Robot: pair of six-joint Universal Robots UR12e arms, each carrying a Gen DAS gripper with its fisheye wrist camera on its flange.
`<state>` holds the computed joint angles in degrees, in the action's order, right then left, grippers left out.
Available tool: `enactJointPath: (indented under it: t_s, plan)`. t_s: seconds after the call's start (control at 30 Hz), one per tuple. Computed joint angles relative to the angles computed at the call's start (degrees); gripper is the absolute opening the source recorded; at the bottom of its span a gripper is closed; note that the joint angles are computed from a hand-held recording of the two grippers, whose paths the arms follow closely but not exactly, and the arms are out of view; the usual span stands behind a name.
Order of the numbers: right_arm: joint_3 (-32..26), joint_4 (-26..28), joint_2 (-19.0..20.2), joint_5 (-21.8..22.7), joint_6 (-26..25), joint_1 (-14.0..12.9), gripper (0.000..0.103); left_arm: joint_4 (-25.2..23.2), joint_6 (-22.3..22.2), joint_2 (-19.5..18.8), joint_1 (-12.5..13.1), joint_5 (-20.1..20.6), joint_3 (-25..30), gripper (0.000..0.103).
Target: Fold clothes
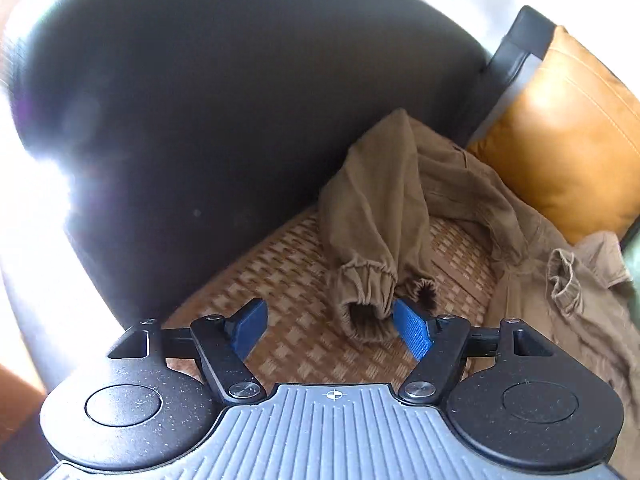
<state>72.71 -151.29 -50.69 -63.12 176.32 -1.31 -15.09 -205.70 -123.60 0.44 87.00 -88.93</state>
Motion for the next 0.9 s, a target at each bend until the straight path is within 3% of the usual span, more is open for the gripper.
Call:
enactJointPath:
  t_s: [0.03,0.07,0.13,0.3,0.43,0.53,0.7,0.73,0.77,0.83,0.87,0.9]
  plan:
    - [-1.19,1.02,0.72,0.93,0.3,0.35,0.071,-0.9,0.49,-0.66,0.31,-1.73,0.92,0.067]
    - [-2.5,2.12,1.51,1.97,0.71,0.68,0.071,-2.01,0.8,-1.24,0.68,-3.7,1.81,0.025]
    - [-5.99,4.82,3.79,4.7,3.23,1.29,0.071,-2.01,-0.22,-1.61,1.56,-6.98,2.31,0.015]
    - [-12.34,7.73,8.49,9.52,8.47,2.89,0.071,3.9,-0.23,-0.52,2.78,-10.05,0.42,0.011]
    - [-16.06,6.6,11.96,14.17,17.7,3.69,0.074,6.94,2.25,0.83,3.24,-11.53,-1.38,0.011]
    - [-18.09,4.49,13.89,14.84,25.02,4.24,0.077,7.7,3.46,1.16,3.36,-12.06,-2.0,0.01]
    - [-22.36,7.21,16.84,16.34,28.35,5.13,0.074,6.78,4.55,1.2,3.49,-12.74,-2.0,0.011]
    - [-23.31,8.5,17.34,16.71,27.79,5.34,0.046,6.63,4.53,1.14,3.37,-12.21,-1.87,0.011]
    - [-24.77,11.76,17.76,17.33,25.08,5.51,0.03,6.61,4.65,1.14,3.31,-11.72,-1.79,0.012]
    - [-27.58,15.57,18.31,17.1,19.87,5.82,0.03,8.81,3.55,1.32,3.43,-11.89,-2.29,0.029]
    - [-28.95,16.26,18.45,16.51,17.39,5.92,0.03,10.48,2.6,1.4,3.43,-11.95,-2.61,0.058]
    - [-30.56,16.18,18.5,16.0,15.18,5.87,0.03,12.24,1.97,1.39,3.21,-11.24,-2.7,0.071]
